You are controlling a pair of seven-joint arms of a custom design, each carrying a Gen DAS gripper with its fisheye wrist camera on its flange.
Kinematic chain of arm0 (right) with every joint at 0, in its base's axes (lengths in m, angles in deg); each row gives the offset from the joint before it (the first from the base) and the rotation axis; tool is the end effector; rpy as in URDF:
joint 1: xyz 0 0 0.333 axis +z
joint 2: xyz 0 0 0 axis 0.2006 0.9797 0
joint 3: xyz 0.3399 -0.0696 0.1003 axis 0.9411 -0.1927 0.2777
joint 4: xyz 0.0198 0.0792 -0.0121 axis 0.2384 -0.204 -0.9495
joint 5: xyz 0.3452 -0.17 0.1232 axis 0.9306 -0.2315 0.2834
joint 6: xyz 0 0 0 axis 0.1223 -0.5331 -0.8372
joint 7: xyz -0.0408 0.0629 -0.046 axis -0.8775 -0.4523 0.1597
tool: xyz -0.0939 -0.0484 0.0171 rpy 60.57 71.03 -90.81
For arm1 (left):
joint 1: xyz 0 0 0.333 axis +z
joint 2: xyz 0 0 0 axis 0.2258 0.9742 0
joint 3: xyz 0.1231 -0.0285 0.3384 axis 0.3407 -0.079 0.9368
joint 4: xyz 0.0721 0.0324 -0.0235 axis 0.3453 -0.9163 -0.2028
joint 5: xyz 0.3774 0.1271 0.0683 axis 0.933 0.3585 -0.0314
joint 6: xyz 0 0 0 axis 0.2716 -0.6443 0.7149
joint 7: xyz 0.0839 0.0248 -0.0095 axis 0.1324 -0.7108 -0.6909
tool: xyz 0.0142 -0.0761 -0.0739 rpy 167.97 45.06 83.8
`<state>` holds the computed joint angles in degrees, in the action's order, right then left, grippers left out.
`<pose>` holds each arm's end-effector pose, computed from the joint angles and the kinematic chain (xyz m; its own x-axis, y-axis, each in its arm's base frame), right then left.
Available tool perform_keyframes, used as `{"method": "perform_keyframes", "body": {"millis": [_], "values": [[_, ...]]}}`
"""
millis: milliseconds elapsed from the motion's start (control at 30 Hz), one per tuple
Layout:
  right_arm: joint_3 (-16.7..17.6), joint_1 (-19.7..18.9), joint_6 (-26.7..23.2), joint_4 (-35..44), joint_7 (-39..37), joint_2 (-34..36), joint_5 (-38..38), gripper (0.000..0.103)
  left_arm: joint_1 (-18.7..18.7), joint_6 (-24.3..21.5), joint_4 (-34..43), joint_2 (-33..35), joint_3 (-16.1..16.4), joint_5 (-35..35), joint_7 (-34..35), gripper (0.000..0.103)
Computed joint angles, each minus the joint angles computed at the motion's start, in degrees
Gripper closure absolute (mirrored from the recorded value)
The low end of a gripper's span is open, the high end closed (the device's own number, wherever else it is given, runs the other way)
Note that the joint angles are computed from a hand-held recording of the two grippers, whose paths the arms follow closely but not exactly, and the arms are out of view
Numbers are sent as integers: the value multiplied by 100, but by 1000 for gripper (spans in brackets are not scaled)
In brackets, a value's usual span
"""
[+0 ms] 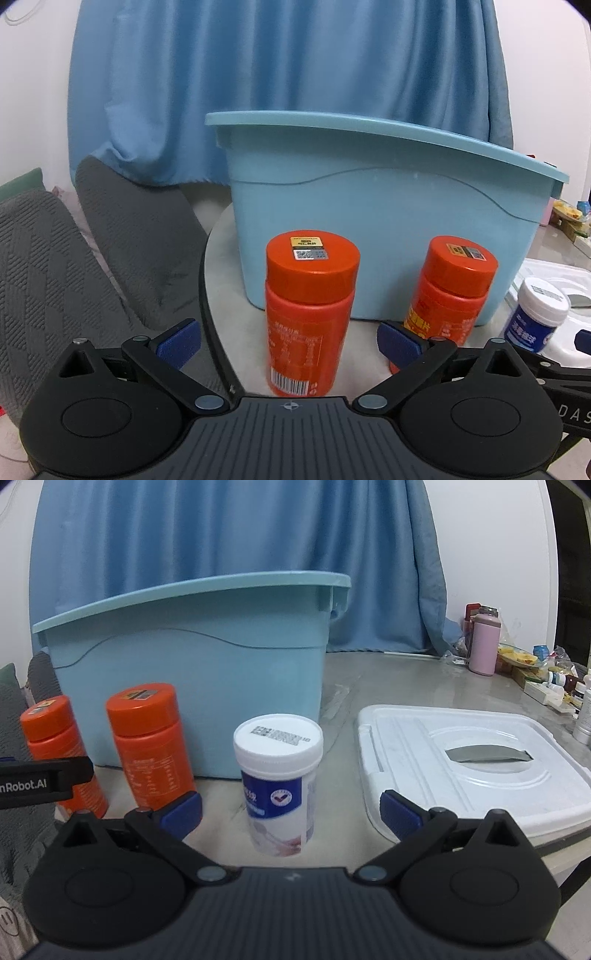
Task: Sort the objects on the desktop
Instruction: 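Close the right tool on the white jar while the left tool grips an orange bottle, then lift the white jar and orange bottle and carry both over the blue tub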
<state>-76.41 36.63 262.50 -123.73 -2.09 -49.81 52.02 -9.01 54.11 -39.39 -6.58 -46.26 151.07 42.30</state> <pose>0.5835 0.2495 0.3812 0.1824 -0.9819 -0.0514 -0.4171 -0.0299 -0.9084 0.5424 -0.3348 0.4010 0.2421 -0.9702 -0.0075 -0.4398 -0.1029 -0.8922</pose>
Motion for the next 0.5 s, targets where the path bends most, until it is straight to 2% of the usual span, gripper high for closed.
{"method": "perform_keyframes", "body": {"millis": [133, 167, 200, 233, 267, 300, 400, 500], "values": [[22, -47, 2, 164, 48, 139, -151, 0, -4, -4, 151, 147, 33, 90, 7, 3], [33, -69, -33, 210, 59, 170, -211, 3, 20, 78, 198, 187, 48, 79, 50, 17], [82, -145, -119, 246, 124, 187, -350, 17, 58, 212, 245, 225, 66, 58, 90, 28], [157, -258, -216, 268, 236, 192, -537, 32, 95, 347, 293, 264, 86, 34, 133, 53], [129, -242, -387, 327, 248, 186, -504, 58, 116, 447, 325, 287, 105, 19, 149, 53], [26, -131, -454, 374, 199, 182, -333, 58, 128, 523, 338, 291, 121, 11, 136, 53], [135, -297, -650, 289, 436, 49, -483, 58, 133, 641, 282, 223, 143, 36, 16, 53], [-53, -70, -637, 158, 278, -101, -314, 58, 104, 537, 221, 143, 105, -253, 326, 53]]}}
